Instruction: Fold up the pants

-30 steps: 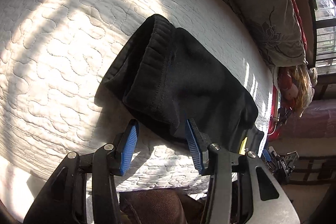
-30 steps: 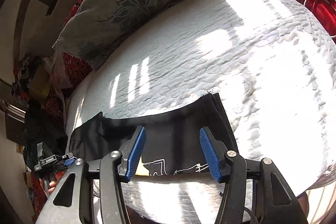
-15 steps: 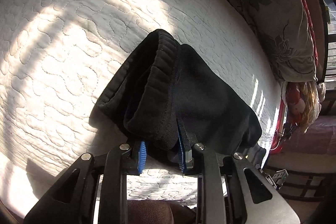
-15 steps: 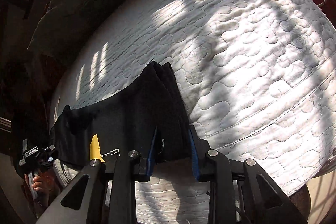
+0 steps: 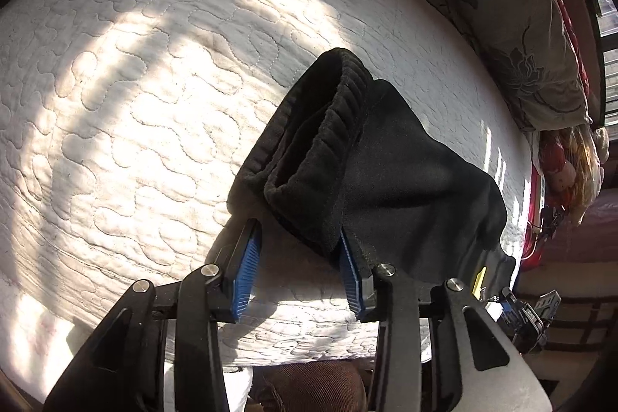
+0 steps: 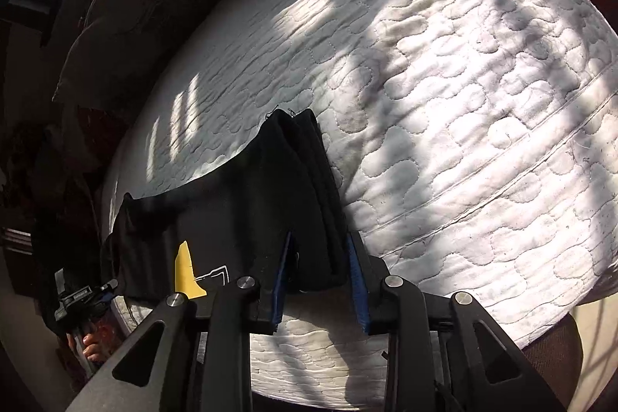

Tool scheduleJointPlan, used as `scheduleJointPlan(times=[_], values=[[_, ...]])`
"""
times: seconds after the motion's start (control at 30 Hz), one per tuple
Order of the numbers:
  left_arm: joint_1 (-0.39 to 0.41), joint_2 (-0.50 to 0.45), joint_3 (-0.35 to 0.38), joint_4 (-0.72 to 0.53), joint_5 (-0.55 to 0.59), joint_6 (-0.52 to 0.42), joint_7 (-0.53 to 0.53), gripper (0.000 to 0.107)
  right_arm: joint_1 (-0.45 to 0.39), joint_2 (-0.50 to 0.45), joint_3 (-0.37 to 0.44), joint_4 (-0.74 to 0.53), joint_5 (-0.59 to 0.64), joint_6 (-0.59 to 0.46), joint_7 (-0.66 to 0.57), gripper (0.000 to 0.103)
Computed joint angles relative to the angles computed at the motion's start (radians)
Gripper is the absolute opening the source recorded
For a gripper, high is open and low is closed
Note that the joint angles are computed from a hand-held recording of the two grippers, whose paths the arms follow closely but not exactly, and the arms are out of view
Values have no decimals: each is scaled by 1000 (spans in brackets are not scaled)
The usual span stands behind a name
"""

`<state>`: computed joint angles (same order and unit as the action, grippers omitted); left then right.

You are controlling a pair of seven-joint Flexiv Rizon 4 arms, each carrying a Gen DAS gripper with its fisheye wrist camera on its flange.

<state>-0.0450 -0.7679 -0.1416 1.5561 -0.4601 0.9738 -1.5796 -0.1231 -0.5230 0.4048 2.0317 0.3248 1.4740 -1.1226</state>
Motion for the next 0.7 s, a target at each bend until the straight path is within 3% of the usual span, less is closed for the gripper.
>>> scheduleJointPlan(times=[0.13,0.27,0.37,0.47,0.57,0.63,0.7], values=[[24,68,-36,106,-45,104,51,41,-40,12,26,-2,15,60,-30,41],[-24,58,37,13,34,78,11,42,-95,-30,72,-69,0,34,-68,46],[-35,-7,63,-131,76,-12,-36,51,-4,-50,-29,-103,-63,7,-33,46],[-8,-68,17,-229,42,-99,-43,51,54,-64,-92,-117,-106,-21,10,46],[-44,-95,22,-281,89,-105,-9,55,117,-61,-161,-101,-154,-15,54,42],[-104,-108,92,-324,184,-118,-28,57,135,-60,-185,-91,-180,-14,77,37],[-207,-152,239,-427,358,-185,-126,57,119,-69,-173,-98,-189,-26,85,35]])
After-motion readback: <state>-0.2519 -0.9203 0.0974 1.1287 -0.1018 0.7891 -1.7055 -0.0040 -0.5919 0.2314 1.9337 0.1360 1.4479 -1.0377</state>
